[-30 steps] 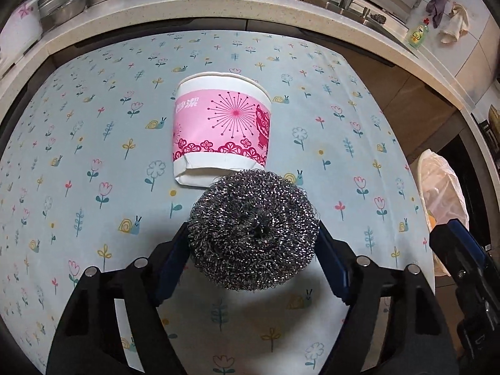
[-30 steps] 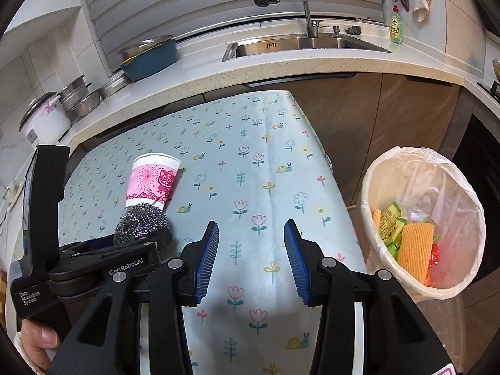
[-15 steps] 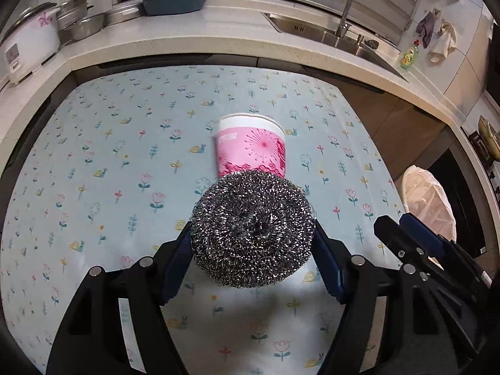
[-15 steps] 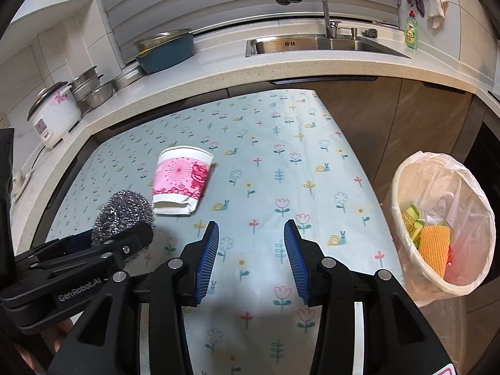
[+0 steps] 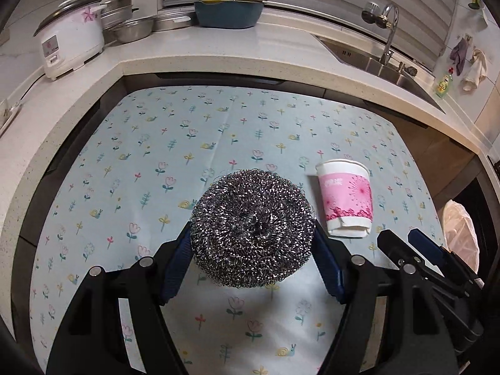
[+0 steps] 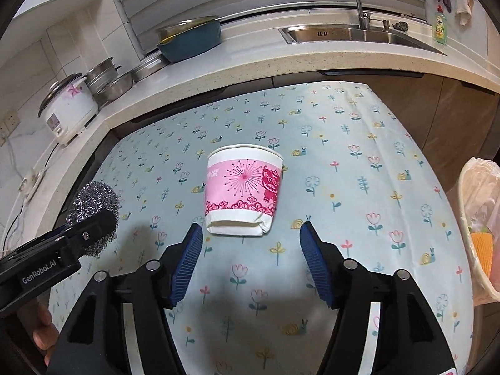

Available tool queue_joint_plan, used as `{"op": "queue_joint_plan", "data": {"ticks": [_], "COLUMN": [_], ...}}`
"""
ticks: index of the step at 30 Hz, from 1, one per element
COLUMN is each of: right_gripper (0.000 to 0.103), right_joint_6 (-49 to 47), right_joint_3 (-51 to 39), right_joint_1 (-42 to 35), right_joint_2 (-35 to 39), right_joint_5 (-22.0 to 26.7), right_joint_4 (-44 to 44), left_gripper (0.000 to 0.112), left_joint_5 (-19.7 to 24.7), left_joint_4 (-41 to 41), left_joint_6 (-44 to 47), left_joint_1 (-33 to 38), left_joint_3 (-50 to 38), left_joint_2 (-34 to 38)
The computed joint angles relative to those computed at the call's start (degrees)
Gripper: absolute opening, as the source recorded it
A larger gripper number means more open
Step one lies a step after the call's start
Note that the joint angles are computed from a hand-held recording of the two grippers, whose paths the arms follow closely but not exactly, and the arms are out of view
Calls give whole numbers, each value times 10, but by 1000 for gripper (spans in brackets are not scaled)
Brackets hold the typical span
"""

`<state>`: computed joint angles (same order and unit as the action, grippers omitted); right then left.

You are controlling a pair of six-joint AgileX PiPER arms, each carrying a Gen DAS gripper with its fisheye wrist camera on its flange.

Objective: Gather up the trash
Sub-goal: 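Grasp the steel wool scrubber with the left gripper while the right grasps the pink paper cup, then carry the scrubber and pink cup over the bin and open both grippers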

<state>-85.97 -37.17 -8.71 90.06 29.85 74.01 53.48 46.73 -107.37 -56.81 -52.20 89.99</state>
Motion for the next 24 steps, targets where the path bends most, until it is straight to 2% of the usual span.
{"op": "queue_joint_plan", "data": {"ticks": [11, 15, 19, 24], "right_gripper": [77, 77, 73, 72], "right_joint_6": [47, 45, -23, -59], "right_joint_3": [-88, -103, -93, -77], "right_joint_1": [124, 133, 130, 117], "right_joint_2": [119, 148, 147, 128], "right_joint_5": [-108, -117, -116, -106], "right_joint_4": [37, 44, 105, 128], "left_gripper": [68, 68, 68, 68], "left_joint_5": [-64, -87, -100, -91], "left_joint_4": [29, 33, 33, 27], "left_joint_6": [35, 41, 44, 49], "left_joint_1": [90, 105, 110, 96], "left_joint_3": [14, 7, 1, -17], "left_joint_2": [3, 22, 37, 48]}}
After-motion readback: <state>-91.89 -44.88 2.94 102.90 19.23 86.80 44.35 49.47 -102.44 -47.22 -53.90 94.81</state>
